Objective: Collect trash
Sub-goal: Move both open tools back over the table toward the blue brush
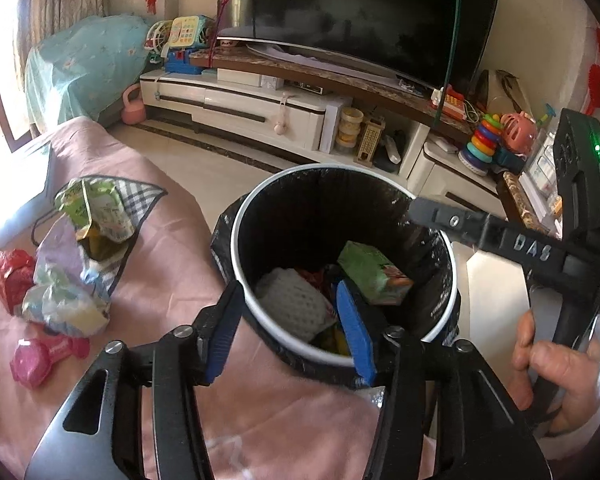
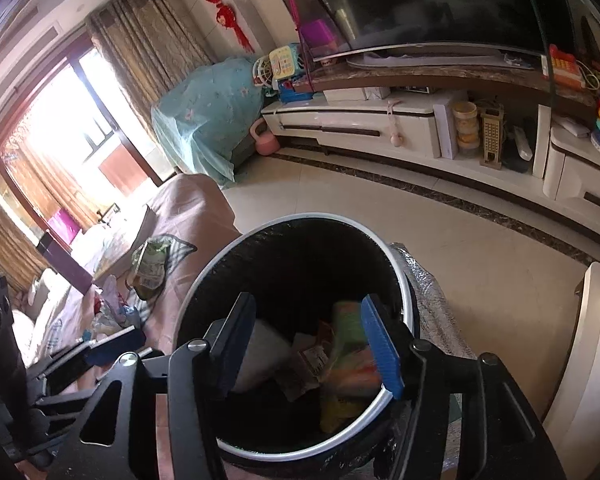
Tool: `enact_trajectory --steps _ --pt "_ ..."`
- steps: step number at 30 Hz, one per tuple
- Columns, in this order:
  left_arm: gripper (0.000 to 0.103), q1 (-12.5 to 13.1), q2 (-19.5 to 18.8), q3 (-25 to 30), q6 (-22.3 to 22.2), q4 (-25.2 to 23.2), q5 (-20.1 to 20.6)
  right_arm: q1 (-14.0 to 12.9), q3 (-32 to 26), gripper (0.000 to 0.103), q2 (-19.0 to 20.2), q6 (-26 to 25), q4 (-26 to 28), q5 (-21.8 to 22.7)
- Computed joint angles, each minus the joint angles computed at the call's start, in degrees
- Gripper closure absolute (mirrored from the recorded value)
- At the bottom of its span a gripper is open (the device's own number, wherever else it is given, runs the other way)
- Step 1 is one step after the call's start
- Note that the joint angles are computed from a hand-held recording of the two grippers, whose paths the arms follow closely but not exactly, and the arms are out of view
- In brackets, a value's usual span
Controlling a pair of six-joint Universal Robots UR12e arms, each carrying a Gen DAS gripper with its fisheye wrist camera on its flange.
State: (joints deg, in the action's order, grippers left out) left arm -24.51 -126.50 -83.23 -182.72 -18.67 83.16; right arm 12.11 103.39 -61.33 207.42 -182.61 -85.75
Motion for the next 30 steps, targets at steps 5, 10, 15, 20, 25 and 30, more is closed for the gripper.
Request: enact_trajectory --steps 5,10,15,20,25,30 --pt "0.045 0.41 2.0 -3.82 -1.36 3.17 0.49 0.74 1.37 0.029 -0.7 0.99 -2.87 0.48" --pt "0.039 1.08 4.59 -8.68 -2.96 7.05 2.07 2.36 2.25 0.008 -1.1 0.54 -4.71 -0.01" --pt "0.035 2.53 7.49 -14.39 -6.15 10.72 2.8 4.39 2.63 0.006 -1.08 -0.72 -5.95 0.58" --pt "0.034 4.08 9.85 -18.83 -9.07 12.37 3.85 6.55 2.01 0.006 -0.41 -1.75 -5.25 1.74" --pt "0.032 5.52 11.74 -22.15 -11.05 14.09 5.09 8.48 0.86 0.006 0.74 -3.12 -4.83 2.42" --pt "0.032 6.97 13.14 -25.15 -12.42 15.69 5.88 9.98 -0.08 0.006 1.83 -4.76 -6.25 2.5"
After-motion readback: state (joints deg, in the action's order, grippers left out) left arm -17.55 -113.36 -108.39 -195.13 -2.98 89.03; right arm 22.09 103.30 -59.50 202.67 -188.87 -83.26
